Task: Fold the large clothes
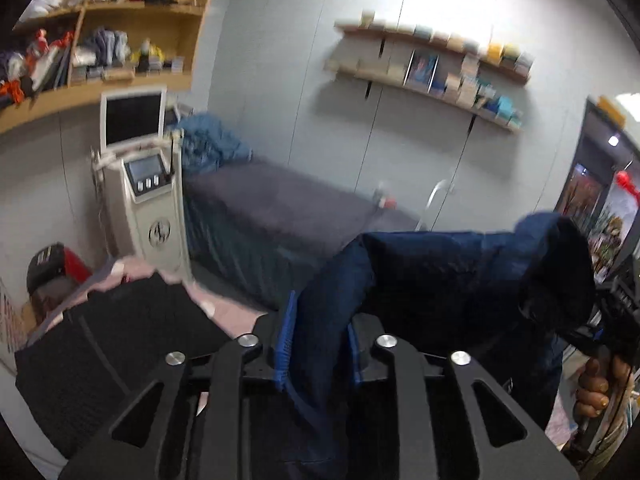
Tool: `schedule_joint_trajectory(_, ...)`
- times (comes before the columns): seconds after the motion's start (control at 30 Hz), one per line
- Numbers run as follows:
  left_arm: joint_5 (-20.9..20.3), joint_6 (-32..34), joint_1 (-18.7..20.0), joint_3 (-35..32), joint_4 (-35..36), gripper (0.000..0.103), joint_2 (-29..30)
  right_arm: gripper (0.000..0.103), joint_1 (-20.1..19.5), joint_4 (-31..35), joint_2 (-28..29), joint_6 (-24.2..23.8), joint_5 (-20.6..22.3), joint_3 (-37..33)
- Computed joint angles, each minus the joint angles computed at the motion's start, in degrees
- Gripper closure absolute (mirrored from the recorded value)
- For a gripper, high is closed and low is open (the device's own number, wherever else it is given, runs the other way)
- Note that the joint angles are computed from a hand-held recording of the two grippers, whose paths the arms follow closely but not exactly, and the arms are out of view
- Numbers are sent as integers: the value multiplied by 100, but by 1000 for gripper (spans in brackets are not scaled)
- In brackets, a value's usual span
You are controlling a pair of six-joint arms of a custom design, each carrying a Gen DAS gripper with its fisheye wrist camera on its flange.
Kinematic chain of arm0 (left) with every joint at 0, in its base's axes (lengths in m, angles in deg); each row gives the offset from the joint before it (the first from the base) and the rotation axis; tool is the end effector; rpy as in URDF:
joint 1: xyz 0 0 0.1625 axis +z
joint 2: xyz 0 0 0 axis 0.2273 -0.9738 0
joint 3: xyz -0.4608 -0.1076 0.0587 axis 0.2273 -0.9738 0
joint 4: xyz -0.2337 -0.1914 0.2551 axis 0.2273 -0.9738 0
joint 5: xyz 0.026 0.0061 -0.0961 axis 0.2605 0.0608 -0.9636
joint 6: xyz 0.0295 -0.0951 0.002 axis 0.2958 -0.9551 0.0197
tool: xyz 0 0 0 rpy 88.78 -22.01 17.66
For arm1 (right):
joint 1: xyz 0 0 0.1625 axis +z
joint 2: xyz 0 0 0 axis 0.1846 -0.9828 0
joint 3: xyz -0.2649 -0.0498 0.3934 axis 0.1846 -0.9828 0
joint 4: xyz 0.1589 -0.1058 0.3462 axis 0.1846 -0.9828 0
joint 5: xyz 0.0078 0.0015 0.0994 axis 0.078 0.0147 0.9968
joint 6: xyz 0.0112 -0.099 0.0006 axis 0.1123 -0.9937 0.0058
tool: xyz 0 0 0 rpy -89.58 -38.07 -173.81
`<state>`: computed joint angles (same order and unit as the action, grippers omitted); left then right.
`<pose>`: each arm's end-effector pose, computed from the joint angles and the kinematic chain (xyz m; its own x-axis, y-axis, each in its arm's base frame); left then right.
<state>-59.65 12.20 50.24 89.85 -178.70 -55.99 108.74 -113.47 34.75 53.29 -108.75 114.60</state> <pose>-0.1630 -0.7204 0.6424 -0.7671 0.3668 -0.5262 0.6263 0.6058 -0.4906 0.5091 -0.7117 0.1414 -0.9952 0.0013 -0.0980 0.0865 0.4810 -0.8724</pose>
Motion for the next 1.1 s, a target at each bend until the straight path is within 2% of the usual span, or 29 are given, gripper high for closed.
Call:
schedule_joint_trajectory(0.07,432,7,279,18,123,33,454,40,-272,812,222,729,-830,-224)
schedule_joint_trajectory(0.13,314,-22,563,477,-411,29,520,40,-499,925,324,1028,-1026,-6)
schedule_joint_trajectory(0.17,292,-54,727,657,-452,17,564,39,-594,1114,345,1282,-1063,152)
schedule_joint_trajectory(0.2,325,-133,821,705,-304,12,600,39,-670,1325,369,1398,-1068,292)
schedule_joint_trajectory(0.3,588,-408,1150,980,-95,11,654,39,-768,1679,399,1760,-1208,826)
schedule_joint_trajectory(0.37,822,-716,1330,1075,317,11,658,38,-745,2053,468,2041,-1156,908)
schedule_joint_trajectory(0.43,787,-914,1482,1247,488,11,575,38,-736,2358,496,2248,-1236,1153)
schedule_joint_trajectory(0.53,988,-910,1635,1745,544,11,295,37,-681,2695,489,2354,-1367,1482)
schedule_joint_trajectory(0.77,1570,-254,1636,3129,-38,10,-403,28,-480,3318,291,2539,-1926,1940)
schedule_joint_trajectory(0.9,1646,157,1535,3729,-306,8,-611,27,-467,3448,264,2681,-1952,2211)
schedule_joint_trajectory(1.0,1607,172,1461,4022,-194,8,-653,27,-372,3801,347,2885,-1939,2201)
schedule_joint_trajectory(1.1,1482,194,1409,4225,14,8,-644,27,-321,4193,440,2824,-1991,2119)
